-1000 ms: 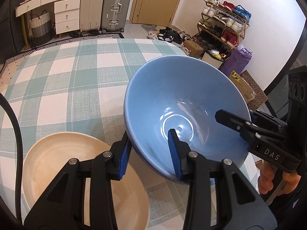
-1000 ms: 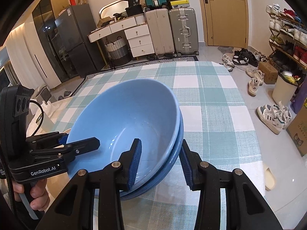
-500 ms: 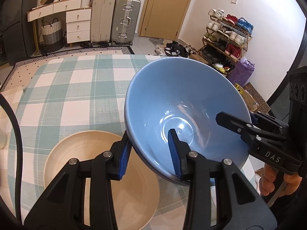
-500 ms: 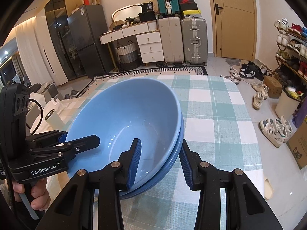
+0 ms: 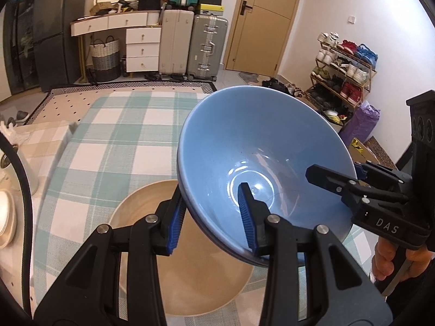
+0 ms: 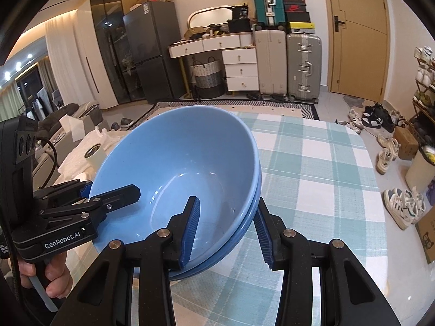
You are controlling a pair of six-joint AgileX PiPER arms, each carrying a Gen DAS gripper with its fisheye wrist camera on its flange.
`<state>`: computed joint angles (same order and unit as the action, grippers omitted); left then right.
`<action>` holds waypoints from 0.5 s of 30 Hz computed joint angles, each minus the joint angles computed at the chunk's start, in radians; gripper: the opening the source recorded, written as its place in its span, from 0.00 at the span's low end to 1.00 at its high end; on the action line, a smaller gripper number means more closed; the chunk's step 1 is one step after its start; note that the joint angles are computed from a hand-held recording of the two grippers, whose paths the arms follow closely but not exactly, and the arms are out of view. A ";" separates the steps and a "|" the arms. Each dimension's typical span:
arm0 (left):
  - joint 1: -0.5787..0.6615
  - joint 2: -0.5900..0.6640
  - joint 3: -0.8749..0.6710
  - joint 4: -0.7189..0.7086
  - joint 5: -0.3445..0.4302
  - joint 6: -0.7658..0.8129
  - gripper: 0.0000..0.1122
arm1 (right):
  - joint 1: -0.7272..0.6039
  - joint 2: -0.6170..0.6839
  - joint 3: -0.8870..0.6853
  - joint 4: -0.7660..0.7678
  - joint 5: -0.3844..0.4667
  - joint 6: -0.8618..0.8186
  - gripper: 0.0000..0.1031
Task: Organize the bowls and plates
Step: 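Lift the nested bowls with both tools and carry them over the cream plate stack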
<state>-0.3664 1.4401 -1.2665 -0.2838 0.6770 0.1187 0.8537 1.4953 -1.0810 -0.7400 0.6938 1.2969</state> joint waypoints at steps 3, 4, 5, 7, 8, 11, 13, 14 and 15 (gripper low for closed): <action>0.040 -0.044 0.046 -0.007 -0.002 0.006 0.31 | 0.010 0.028 -0.023 0.010 -0.026 -0.019 0.40; 0.056 -0.064 0.064 -0.007 0.001 0.009 0.31 | 0.013 0.037 -0.029 0.011 -0.032 -0.022 0.40; 0.072 -0.082 0.083 -0.011 0.001 0.017 0.31 | 0.017 0.049 -0.040 0.018 -0.038 -0.031 0.40; 0.107 -0.110 0.115 -0.026 0.003 0.034 0.31 | 0.019 0.078 -0.062 0.038 -0.056 -0.055 0.40; 0.123 -0.119 0.128 -0.039 0.002 0.047 0.31 | 0.021 0.092 -0.072 0.045 -0.060 -0.066 0.40; 0.183 -0.154 0.171 -0.082 0.008 0.101 0.31 | 0.042 0.137 -0.110 0.049 -0.059 -0.081 0.40; 0.223 -0.178 0.202 -0.115 0.010 0.144 0.31 | 0.055 0.165 -0.134 0.047 -0.057 -0.090 0.40; 0.240 -0.185 0.216 -0.132 0.006 0.164 0.31 | 0.058 0.175 -0.141 0.048 -0.059 -0.094 0.40; 0.263 -0.199 0.234 -0.152 0.011 0.188 0.31 | 0.056 0.188 -0.151 0.058 -0.066 -0.111 0.40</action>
<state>-0.1030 1.2413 -1.0324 -0.4363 0.6875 0.3067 0.9096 1.6836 -1.2316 -0.6819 0.6278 1.1863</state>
